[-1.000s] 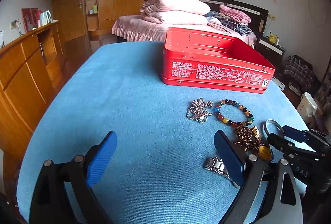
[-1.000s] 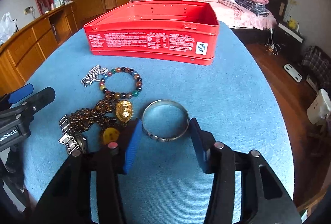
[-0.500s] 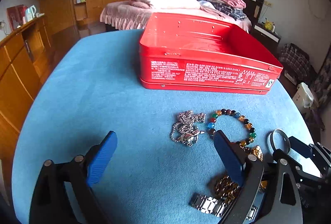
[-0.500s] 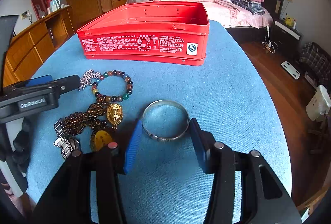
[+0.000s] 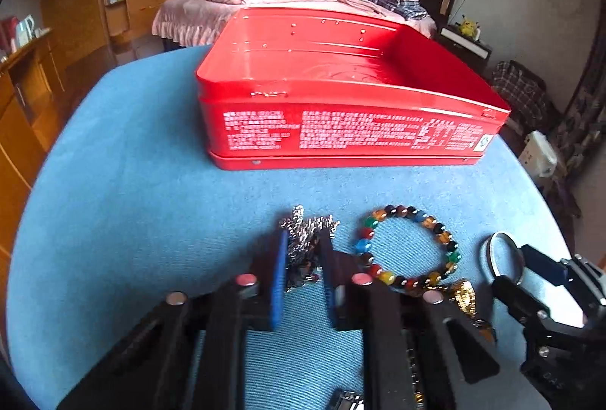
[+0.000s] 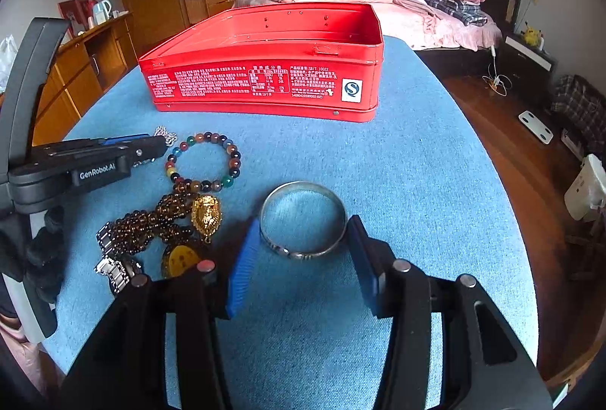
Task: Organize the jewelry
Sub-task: 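Grasp the silver chain necklace with the left tool while the right tool approaches the silver bangle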
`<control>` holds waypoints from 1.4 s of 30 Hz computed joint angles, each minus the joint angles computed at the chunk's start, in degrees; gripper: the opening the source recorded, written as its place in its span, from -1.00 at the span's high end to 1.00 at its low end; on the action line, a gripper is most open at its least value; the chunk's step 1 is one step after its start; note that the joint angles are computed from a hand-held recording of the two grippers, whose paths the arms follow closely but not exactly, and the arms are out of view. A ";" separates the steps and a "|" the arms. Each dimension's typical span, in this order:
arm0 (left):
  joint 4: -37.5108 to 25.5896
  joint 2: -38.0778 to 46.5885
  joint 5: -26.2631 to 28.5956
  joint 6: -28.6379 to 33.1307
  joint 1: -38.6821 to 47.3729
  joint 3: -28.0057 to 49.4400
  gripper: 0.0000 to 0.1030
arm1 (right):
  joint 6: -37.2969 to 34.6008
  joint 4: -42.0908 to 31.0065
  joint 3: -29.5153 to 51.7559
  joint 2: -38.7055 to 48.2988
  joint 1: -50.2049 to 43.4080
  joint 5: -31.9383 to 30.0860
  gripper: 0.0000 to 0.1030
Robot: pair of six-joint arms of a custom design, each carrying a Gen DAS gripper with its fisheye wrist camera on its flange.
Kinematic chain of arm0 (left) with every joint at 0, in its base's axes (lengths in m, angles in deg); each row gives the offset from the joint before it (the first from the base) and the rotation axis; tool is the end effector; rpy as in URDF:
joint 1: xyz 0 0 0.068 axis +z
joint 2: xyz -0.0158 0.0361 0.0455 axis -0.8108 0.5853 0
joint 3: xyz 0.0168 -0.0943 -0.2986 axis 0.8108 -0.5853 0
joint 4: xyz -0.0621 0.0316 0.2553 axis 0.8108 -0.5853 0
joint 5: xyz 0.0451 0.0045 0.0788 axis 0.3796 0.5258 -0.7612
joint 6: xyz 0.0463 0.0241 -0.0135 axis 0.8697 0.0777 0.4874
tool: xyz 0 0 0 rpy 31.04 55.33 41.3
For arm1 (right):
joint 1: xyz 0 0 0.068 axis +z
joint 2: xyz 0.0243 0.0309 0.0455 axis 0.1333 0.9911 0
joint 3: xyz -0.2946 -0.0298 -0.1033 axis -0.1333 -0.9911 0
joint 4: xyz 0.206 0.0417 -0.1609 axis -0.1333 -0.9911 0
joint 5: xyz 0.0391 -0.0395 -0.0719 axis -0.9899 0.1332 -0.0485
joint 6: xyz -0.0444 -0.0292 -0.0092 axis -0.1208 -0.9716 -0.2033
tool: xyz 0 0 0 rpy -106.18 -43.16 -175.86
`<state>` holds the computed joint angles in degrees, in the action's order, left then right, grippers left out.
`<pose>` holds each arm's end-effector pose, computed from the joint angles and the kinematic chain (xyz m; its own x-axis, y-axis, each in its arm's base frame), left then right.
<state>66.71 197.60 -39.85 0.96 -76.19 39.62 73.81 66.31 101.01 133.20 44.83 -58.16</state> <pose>0.3229 -0.1314 0.0604 -0.7697 0.1472 -0.6212 0.2754 0.9544 -0.1151 0.2374 0.1646 0.0663 -0.7503 -0.0401 -0.6598 -0.0742 0.9970 0.0238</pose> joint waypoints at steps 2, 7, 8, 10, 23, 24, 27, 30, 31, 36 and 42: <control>0.85 -0.14 1.25 -0.37 0.59 -0.57 0.71 | -0.09 -0.41 0.32 0.08 -0.26 -0.22 0.09; 4.10 -1.32 1.68 -1.83 1.45 -3.83 0.75 | -0.46 -1.87 1.35 0.22 -0.51 -0.22 0.07; 4.81 -1.53 1.40 -1.83 1.44 -4.59 0.75 | -0.55 -2.24 1.63 0.29 -0.47 -0.05 0.06; 5.35 -2.03 1.99 -2.07 1.70 -5.53 0.75 | -0.83 -3.70 2.63 0.53 -0.14 0.69 0.03; 9.87 -8.56 2.37 -2.44 2.86 -12.39 0.78 | 0.04 -2.64 1.97 0.22 0.26 1.32 0.10; 9.92 -8.90 2.30 -2.38 2.81 -12.53 0.78 | 0.16 -2.43 1.79 0.21 0.39 1.48 0.10; 9.36 -9.01 1.76 -2.21 2.48 -12.27 0.78 | 0.03 -2.15 1.19 -0.31 0.62 2.33 0.10; 9.38 -6.89 0.23 -1.35 2.09 -11.55 0.78 | 0.15 -1.86 0.85 -0.18 0.48 2.46 0.10; 8.43 -6.11 -0.99 -1.09 1.51 -10.87 0.77 | 0.13 -1.73 0.84 0.05 0.38 2.40 0.10; 9.74 -3.95 -1.44 -0.86 1.30 -11.01 0.00 | 0.10 -1.75 1.34 0.93 0.33 2.36 0.10; 7.89 -2.23 0.46 -0.33 0.95 -9.42 0.04 | 0.20 -1.90 1.50 0.95 0.41 2.35 0.10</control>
<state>74.60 195.37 -39.39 0.63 -75.24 30.20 74.01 64.41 102.51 134.15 45.24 -55.81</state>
